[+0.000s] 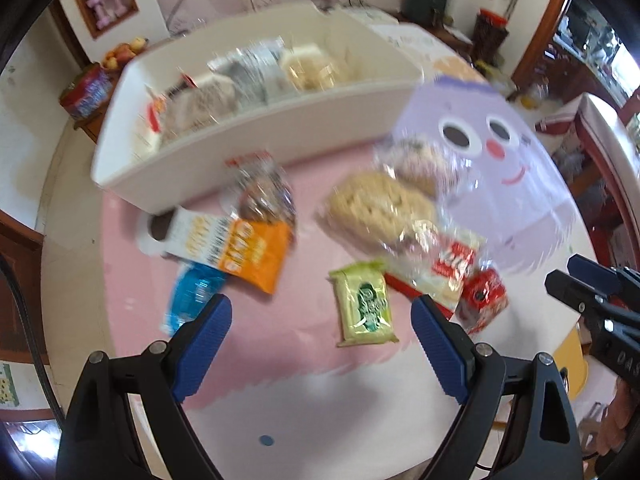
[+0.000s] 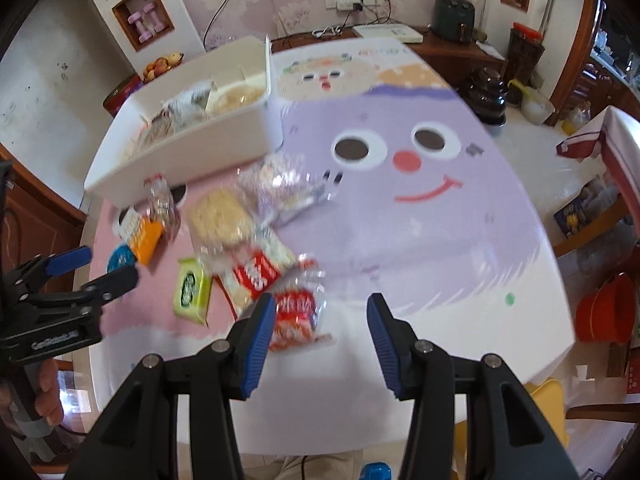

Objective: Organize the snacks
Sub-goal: 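Withdraw both grippers from the tray back toward the remaining snacks, then grasp the green packet with left gripper while right grasps red-wrapped bread bag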

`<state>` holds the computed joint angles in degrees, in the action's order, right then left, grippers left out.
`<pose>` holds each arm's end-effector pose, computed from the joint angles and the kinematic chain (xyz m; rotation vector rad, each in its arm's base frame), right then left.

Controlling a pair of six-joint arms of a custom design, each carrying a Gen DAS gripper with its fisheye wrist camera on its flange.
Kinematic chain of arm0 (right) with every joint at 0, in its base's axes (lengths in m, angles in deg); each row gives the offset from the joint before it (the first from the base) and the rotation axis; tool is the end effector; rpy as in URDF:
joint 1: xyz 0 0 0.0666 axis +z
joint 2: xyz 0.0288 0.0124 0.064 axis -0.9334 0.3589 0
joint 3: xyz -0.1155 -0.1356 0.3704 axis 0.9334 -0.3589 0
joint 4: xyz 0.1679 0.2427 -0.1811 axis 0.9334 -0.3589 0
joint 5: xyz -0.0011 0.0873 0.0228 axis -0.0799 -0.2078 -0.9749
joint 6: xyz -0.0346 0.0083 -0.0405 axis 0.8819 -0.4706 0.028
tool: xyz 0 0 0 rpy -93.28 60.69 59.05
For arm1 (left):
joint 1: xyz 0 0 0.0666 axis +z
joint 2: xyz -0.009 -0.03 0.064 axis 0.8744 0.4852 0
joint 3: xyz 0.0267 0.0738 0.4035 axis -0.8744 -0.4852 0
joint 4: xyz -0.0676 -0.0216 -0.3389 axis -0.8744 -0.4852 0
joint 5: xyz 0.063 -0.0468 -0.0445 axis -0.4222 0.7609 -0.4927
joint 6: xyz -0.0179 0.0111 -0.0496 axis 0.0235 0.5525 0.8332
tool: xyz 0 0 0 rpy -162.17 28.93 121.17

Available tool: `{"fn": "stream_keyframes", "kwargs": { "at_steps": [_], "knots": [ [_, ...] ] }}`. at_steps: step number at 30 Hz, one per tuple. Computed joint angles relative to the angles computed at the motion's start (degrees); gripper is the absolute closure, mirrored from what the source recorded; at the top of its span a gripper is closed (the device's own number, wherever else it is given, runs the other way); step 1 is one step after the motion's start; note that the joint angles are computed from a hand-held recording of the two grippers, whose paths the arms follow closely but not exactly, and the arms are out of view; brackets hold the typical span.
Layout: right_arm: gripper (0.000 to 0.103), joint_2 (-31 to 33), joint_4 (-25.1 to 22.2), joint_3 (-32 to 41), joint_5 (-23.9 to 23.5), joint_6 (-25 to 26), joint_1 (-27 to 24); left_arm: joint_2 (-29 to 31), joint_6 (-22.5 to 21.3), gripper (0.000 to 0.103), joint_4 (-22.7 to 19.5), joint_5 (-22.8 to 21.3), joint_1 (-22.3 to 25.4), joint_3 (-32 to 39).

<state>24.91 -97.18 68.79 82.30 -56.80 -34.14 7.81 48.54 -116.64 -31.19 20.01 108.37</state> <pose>0.3300 0.2293 0.5053 -0.4824 2.7136 0.2541 0.2972 -0.2470 0.4803 -0.2742 2.7860 0.0108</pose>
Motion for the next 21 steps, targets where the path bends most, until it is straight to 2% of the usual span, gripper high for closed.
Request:
{"fn": "stream_keyframes", "kwargs": {
  "at_steps": [6,9,15,18,21],
  "knots": [
    [0.055,-0.8,4.5,-6.1,-2.4,1.3,1.2,1.8,0.5,0.013,4.0,6.4,1.9,-4.1],
    [0.055,-0.3,5.6,-7.2,-2.9,1.8,1.6,2.5,0.7,0.013,5.3,8.1,2.5,-5.6],
    [0.055,1.0,6.8,-8.4,-2.2,4.4,2.6,3.8,0.2,0.014,6.8,9.8,3.4,-7.1],
    [0.055,1.2,7.3,-8.8,-2.6,5.7,2.9,4.2,0.7,0.019,7.7,10.8,3.8,-7.5],
    [0.054,1.7,7.6,-8.7,-1.7,5.9,3.3,4.7,0.9,0.022,7.7,10.0,3.7,-7.2]
  ]
}}
